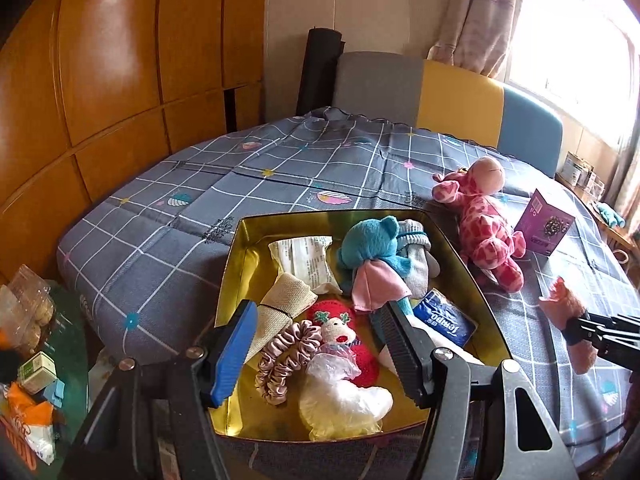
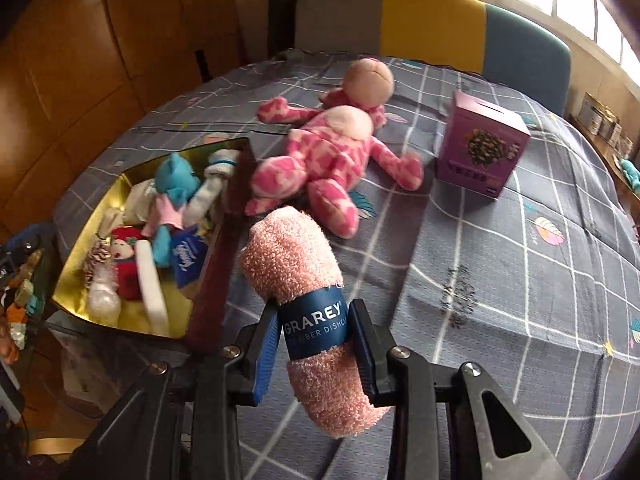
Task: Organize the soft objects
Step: 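Carry the pink towel over the gold tray with the right tool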
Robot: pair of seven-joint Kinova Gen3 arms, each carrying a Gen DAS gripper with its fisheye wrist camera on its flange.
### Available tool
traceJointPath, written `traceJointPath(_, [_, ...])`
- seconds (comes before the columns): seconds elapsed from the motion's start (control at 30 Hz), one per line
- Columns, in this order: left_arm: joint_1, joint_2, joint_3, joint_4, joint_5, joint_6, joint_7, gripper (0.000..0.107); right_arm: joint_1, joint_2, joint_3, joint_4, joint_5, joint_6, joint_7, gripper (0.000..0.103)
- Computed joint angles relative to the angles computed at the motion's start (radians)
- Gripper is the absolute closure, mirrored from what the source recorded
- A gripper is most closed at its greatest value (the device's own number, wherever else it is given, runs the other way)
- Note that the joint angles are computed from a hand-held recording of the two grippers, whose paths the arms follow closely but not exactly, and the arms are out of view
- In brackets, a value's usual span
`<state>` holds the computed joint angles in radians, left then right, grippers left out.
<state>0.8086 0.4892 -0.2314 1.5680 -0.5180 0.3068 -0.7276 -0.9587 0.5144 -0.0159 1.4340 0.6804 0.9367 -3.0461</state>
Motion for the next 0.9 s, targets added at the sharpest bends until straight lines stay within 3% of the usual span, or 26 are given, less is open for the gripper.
traceJointPath(0.3, [-0.035,0.0,0.022,0.007,0.023,-0.001,-0.014,0.043,0.027,0.078,0.002,-0.181,-0.071,-0.08,0.155,0.069])
traceJointPath(0.47, [-0.06,0.0,0.035,0.017,0.052,-0.008,-0.029,0.041,0.057,0.085,0.01,-0.175,-0.163,-0.195,0.142,0.069])
traceJointPath(0.6, [-0.038,-0.002,-0.011,0.024,0.047,-0.007,-0.001,0.041,0.1,0.126,-0.01,-0.222,-0.268,-0.273,0.205,0.069])
traceJointPath(0.77, [-0.02,-0.013,-0.072,0.044,0.022,-0.007,0.067,0.04,0.115,0.199,-0.003,-0.344,-0.364,-0.283,0.279,0.069])
traceJointPath(0.9, [-0.031,-0.016,-0.082,0.057,0.007,-0.018,0.105,0.039,0.142,0.255,-0.002,-0.402,-0.455,-0.354,0.287,0.069])
